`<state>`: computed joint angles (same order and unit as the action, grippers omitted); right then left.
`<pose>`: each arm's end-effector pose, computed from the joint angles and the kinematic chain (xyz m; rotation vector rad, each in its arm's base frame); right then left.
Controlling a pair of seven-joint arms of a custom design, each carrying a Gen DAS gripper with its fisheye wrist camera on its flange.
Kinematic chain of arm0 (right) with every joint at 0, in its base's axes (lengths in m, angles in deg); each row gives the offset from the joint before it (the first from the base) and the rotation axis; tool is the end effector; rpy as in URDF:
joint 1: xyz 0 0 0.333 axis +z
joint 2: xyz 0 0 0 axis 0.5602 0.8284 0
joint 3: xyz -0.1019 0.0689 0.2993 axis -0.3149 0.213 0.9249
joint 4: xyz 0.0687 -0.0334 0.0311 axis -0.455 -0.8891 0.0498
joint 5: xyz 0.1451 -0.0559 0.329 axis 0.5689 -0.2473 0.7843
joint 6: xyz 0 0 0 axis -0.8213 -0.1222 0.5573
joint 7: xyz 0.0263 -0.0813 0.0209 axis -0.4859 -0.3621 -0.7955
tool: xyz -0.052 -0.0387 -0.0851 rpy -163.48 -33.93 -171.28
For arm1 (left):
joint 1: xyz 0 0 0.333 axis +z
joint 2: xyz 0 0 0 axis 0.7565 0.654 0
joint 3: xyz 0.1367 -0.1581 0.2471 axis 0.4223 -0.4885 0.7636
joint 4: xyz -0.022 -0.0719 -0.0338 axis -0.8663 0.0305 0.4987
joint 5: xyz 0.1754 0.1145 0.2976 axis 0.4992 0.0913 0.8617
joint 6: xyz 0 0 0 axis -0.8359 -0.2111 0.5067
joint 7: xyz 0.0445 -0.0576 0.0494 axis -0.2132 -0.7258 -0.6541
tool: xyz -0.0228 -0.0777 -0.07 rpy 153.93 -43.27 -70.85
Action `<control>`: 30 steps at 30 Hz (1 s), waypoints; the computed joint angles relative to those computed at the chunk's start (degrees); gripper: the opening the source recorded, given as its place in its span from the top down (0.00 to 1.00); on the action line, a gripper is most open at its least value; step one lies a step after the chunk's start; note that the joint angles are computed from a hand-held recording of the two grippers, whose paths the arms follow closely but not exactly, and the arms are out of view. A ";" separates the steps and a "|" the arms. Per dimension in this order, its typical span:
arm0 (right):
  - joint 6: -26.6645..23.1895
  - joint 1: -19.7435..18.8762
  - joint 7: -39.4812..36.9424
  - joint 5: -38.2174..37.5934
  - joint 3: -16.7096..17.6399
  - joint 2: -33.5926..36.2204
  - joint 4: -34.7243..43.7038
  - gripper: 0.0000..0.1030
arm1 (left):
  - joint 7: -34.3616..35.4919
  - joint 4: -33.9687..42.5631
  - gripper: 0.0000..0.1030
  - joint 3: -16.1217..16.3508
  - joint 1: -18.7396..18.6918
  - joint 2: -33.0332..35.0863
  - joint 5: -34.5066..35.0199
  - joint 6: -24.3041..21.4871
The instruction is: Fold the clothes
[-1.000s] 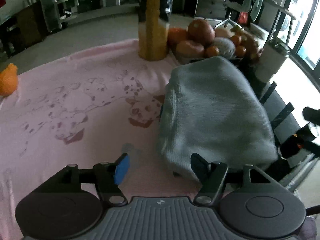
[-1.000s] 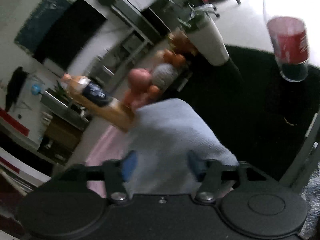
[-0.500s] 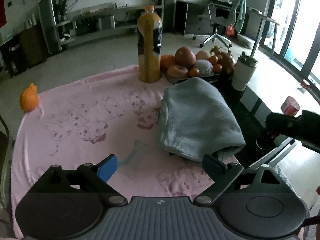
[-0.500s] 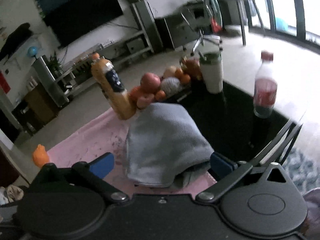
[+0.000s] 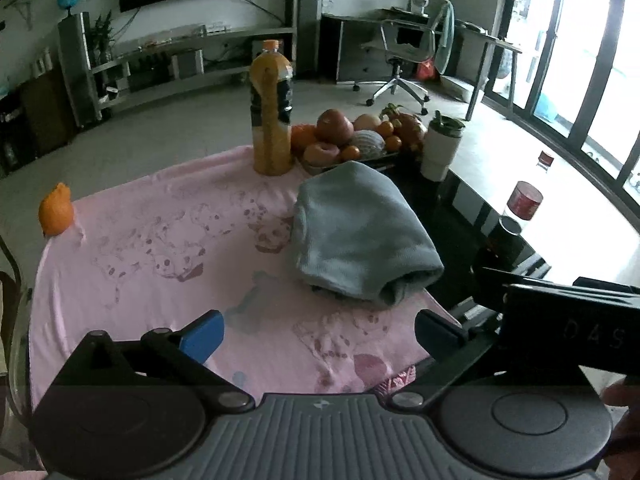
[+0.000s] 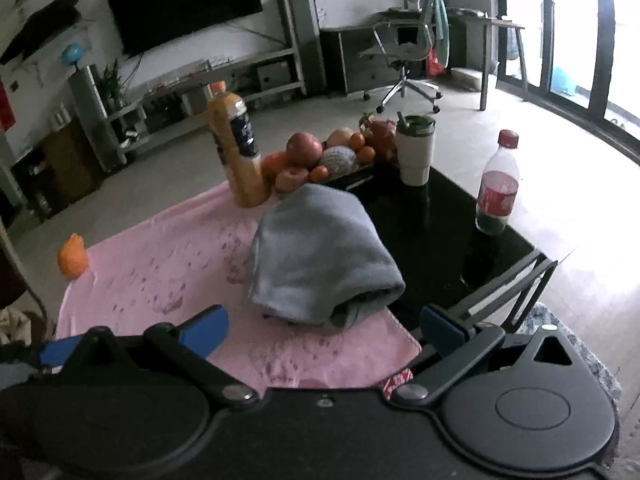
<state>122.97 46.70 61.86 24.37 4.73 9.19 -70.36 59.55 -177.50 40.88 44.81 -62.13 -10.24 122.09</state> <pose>0.4338 0.2368 0.5421 -1.5879 1.8185 -0.6094 0.4247 -0.1173 0.5319 -1.7292 1.8728 -0.7893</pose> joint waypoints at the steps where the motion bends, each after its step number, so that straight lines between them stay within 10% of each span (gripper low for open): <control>1: -0.43 0.32 -0.37 0.47 -0.05 -0.63 -0.40 0.00 | 0.41 -0.23 0.01 0.36 -0.59 -0.33 -0.48 -0.18; 30: -0.82 0.46 -4.47 5.58 -0.48 -1.25 -2.62 0.00 | 0.72 1.01 0.01 0.02 -1.63 1.74 -1.91 -3.61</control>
<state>122.15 47.16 57.38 29.96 4.25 7.93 -72.98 60.26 -176.49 40.90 43.18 -60.39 -12.16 118.48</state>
